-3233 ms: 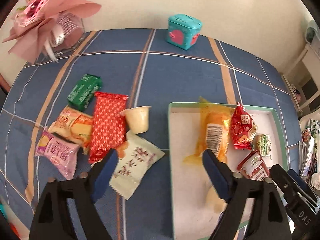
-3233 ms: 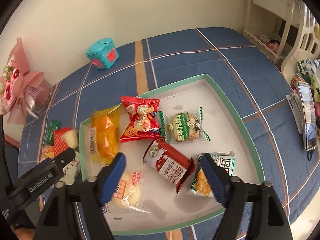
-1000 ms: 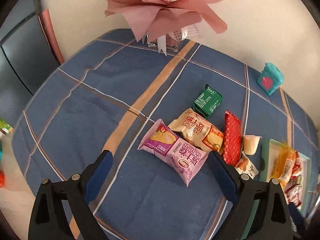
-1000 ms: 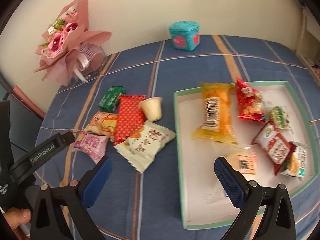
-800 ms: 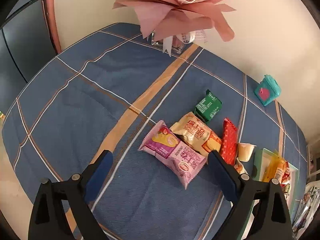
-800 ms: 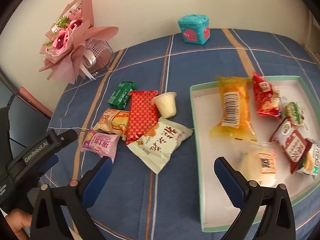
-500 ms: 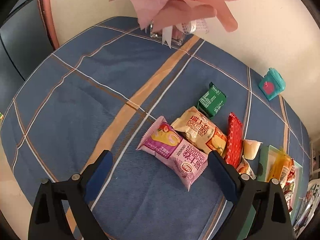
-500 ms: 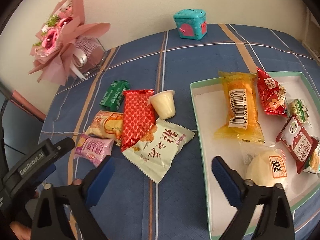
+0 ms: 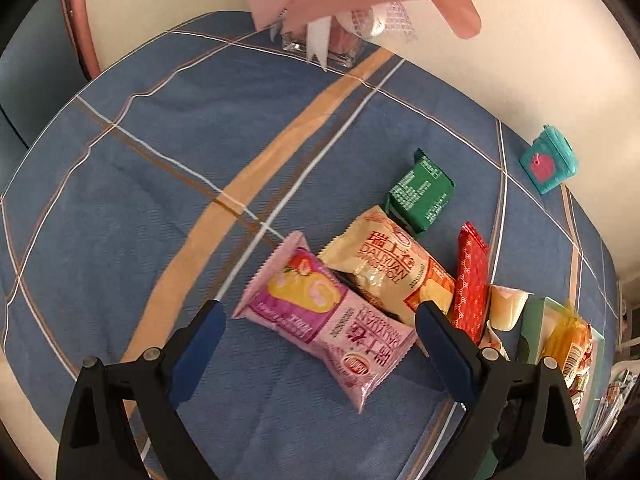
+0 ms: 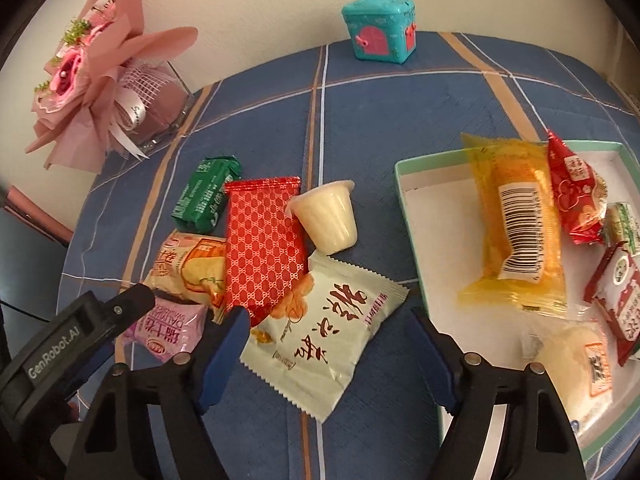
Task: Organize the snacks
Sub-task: 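Grasp pink Swiss roll bag with left tool while right tool grasps white cookie packet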
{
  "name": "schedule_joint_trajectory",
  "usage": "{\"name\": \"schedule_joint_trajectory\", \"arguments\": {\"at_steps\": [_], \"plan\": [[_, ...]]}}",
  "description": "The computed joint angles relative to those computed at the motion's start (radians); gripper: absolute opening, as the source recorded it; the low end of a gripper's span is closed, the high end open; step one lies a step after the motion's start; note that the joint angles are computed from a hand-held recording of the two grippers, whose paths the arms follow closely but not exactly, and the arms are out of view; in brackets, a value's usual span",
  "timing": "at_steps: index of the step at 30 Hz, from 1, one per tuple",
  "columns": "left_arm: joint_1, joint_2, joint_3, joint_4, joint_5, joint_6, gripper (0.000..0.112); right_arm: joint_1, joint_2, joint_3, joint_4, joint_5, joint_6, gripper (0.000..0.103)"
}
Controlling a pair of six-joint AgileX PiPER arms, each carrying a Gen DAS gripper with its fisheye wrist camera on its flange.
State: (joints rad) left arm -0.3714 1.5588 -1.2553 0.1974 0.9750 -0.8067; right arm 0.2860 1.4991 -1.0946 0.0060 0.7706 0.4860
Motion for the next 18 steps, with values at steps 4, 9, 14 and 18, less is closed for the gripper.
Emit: {"name": "schedule_joint_trajectory", "arguments": {"at_steps": [4, 9, 14, 18], "plan": [[-0.006, 0.037, -0.016, 0.017, -0.003, -0.022, 0.096, 0.023, 0.036, -0.034, -0.044, 0.001, 0.038, 0.078], [0.005, 0.073, -0.036, 0.015, -0.001, -0.016, 0.096, 0.031, 0.088, -0.058, -0.064, 0.004, 0.073, 0.073], [0.013, 0.094, -0.04, 0.013, 0.016, -0.007, 0.096, 0.027, 0.095, -0.058, -0.075, -0.002, 0.081, 0.069], [0.028, 0.104, -0.042, -0.004, 0.034, 0.009, 0.096, 0.026, 0.089, -0.051, -0.073, 0.011, 0.066, 0.066]]}}
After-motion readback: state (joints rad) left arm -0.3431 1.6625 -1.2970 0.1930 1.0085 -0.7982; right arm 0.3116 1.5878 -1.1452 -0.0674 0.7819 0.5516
